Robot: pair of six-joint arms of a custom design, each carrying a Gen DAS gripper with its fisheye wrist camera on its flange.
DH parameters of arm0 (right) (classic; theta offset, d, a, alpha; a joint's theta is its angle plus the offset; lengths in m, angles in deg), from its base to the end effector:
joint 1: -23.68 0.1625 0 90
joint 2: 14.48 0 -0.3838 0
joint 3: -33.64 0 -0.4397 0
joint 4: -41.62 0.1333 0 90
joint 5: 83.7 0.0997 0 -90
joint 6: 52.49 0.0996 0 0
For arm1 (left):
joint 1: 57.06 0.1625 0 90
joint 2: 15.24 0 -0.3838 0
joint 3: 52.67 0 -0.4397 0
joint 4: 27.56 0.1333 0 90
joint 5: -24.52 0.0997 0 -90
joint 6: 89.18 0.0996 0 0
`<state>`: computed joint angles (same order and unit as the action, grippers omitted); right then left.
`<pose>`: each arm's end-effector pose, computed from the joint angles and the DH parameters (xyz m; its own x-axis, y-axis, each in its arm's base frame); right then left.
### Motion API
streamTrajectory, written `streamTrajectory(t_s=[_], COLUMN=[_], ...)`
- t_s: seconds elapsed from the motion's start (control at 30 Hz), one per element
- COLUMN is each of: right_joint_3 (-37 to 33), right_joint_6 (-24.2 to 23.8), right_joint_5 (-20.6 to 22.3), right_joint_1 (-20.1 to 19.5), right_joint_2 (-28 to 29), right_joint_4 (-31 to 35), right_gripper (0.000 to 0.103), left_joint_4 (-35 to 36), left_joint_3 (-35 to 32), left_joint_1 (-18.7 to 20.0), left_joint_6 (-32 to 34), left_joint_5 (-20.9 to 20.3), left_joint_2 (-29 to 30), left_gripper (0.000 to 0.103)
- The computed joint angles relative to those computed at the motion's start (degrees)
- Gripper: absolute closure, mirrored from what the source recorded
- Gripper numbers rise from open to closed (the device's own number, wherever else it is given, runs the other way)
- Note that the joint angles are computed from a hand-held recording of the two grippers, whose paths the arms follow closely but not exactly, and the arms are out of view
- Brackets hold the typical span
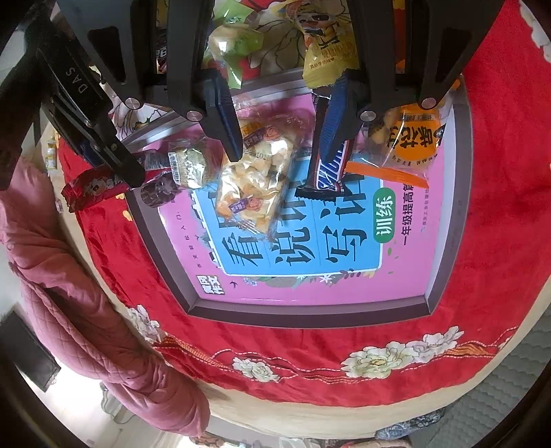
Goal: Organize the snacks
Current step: 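Lower the red chip bag into the box and open the right tool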
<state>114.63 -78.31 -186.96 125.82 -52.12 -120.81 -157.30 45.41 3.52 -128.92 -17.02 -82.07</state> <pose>0.2674 -0.7177 0.0588 -0.7976 -0.4583 0.3921 -0.5901 0.7274 -0.3502 -0.1310 -0.6554 0.2366 -0.7965 -0.3743 -0.4749 -0.0304 0.8092 -0.5868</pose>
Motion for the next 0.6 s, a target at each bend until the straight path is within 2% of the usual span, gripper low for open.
streamTrajectory(t_s=[0.2, 0.6], right_joint_3=[0.5, -0.5], right_joint_6=[-1.8, 0.9], right_joint_5=[-0.6, -2.0], right_joint_1=[0.4, 0.1], right_joint_2=[0.1, 0.4], right_joint_4=[-3.4, -3.4], right_gripper=[0.05, 0.042], left_joint_4=[0.2, 0.6], left_joint_3=[0.2, 0.5], left_joint_1=[-0.2, -1.0], left_joint_6=[-0.5, -0.5], left_joint_5=[0.0, 0.4], left_joint_2=[-0.4, -0.9], left_gripper=[0.054, 0.054])
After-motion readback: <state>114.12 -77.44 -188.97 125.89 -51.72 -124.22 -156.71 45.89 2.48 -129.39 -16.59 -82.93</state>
